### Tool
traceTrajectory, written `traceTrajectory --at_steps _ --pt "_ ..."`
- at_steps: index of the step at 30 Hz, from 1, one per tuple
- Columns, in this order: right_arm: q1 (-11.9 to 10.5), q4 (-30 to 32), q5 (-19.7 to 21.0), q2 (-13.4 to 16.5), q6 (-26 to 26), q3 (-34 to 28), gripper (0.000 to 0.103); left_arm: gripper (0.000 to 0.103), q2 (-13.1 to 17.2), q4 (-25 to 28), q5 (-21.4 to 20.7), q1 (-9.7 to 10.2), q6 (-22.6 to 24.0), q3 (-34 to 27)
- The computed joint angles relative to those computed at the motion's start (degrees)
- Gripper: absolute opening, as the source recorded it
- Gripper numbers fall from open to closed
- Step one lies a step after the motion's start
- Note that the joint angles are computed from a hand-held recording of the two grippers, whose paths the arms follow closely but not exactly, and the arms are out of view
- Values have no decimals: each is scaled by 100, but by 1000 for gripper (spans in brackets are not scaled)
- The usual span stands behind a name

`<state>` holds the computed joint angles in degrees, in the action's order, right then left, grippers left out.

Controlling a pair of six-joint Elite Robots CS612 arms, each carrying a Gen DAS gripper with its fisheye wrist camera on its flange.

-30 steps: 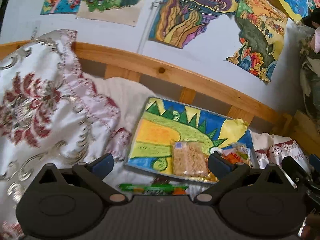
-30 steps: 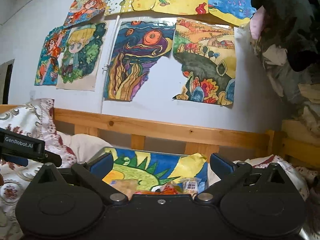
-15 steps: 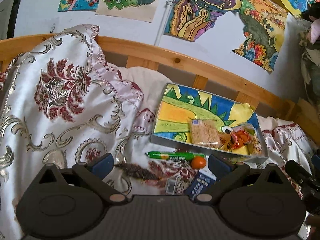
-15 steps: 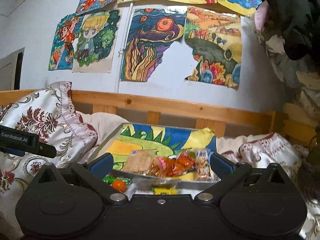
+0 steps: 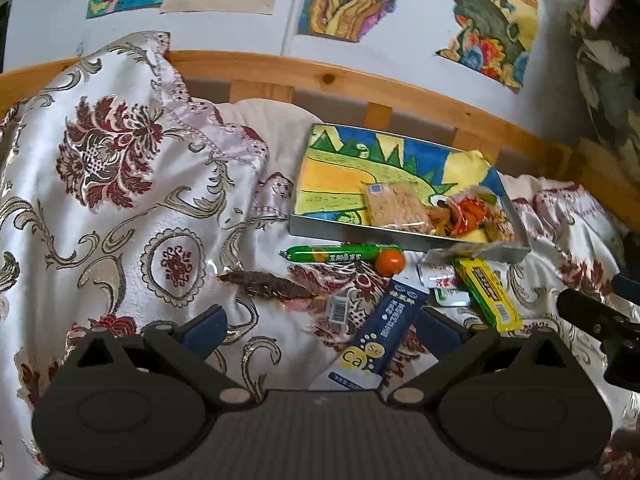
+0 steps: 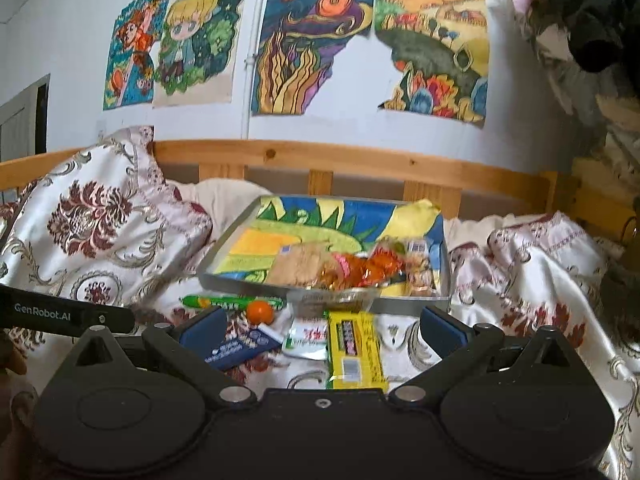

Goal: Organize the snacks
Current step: 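Open both tools over the tin and pull them back, then reach the right tool to the yellow wafer bar and grasp it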

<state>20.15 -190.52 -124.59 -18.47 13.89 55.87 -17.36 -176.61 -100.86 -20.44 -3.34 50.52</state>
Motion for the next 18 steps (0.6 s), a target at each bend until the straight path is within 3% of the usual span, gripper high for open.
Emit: traceTrajectory --at_steps 5,18 --pt "-24 395 203 -80 238 91 102 102 -22 -24 16 -26 239 64" --pt "-51 1270 158 -152 669 97 102 102 -52 415 69 -37 377 54"
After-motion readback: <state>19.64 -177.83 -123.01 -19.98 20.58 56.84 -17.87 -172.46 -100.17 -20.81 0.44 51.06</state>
